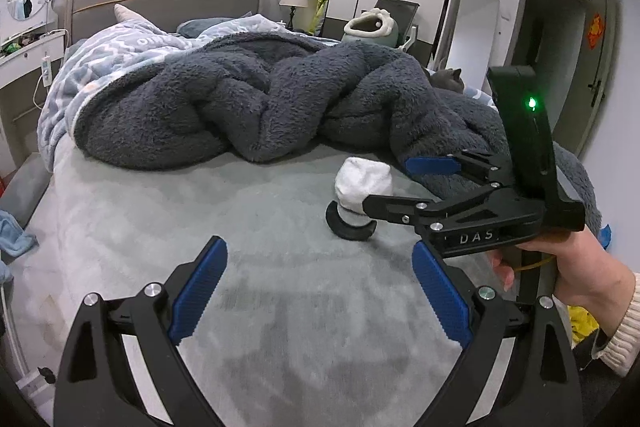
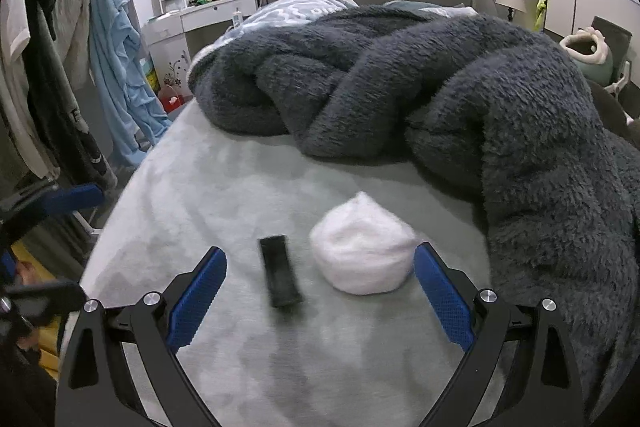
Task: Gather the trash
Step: 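Grasp the white knit ball with the right gripper while the left grasps the black ring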
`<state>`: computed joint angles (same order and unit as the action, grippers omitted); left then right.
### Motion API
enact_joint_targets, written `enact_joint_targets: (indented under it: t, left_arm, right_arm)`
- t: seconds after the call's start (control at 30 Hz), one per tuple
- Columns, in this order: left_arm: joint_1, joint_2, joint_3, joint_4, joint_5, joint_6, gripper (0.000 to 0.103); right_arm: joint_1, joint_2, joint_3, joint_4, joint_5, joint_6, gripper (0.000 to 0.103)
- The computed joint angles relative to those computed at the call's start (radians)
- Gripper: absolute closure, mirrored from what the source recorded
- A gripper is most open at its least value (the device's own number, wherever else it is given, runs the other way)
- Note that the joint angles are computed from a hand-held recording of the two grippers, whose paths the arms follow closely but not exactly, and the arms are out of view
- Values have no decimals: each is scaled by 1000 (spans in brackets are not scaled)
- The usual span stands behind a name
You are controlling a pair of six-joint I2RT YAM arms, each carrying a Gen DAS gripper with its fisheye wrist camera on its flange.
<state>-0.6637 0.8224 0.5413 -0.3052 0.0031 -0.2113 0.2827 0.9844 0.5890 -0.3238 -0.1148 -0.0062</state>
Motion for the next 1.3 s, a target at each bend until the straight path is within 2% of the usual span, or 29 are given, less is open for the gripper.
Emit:
enact_joint_targets:
  t: [0.3,0.43,0.57,0.67,0.8,0.9,0.97,1.1,1.3]
  left_arm:
    - [46,112,16,102,103,52,8]
    - [67,195,31,144,165,69,8]
    - [60,270,43,170,184,94,8]
    - [45,324,55,184,193,111,8]
    - [26,386,73,212,201,126,9]
    - [11,428,86,230,195,136,11]
    - [2,445,91,236,187,140,15]
    - [-5,483,106,254,176,138,15]
    - [-3,532,129,262,153,132,18]
  right_arm:
    - [-151,114,12,50,-132,-92,7]
    - [-152,163,21,80,-137,-102,7]
    - [-146,229,39,112,-138,-99,8]
    - [-159,290,58,128,-159,-100,15]
    - [-179,353,83,122,-187,-94,37]
    - [-212,353,88,121,-250,-82,46]
    - [-237,350,90,121,-287,-71,47]
    - [-278,343,89,121,-325,-64,47]
    - [-286,303,53,143,-340,-37,47]
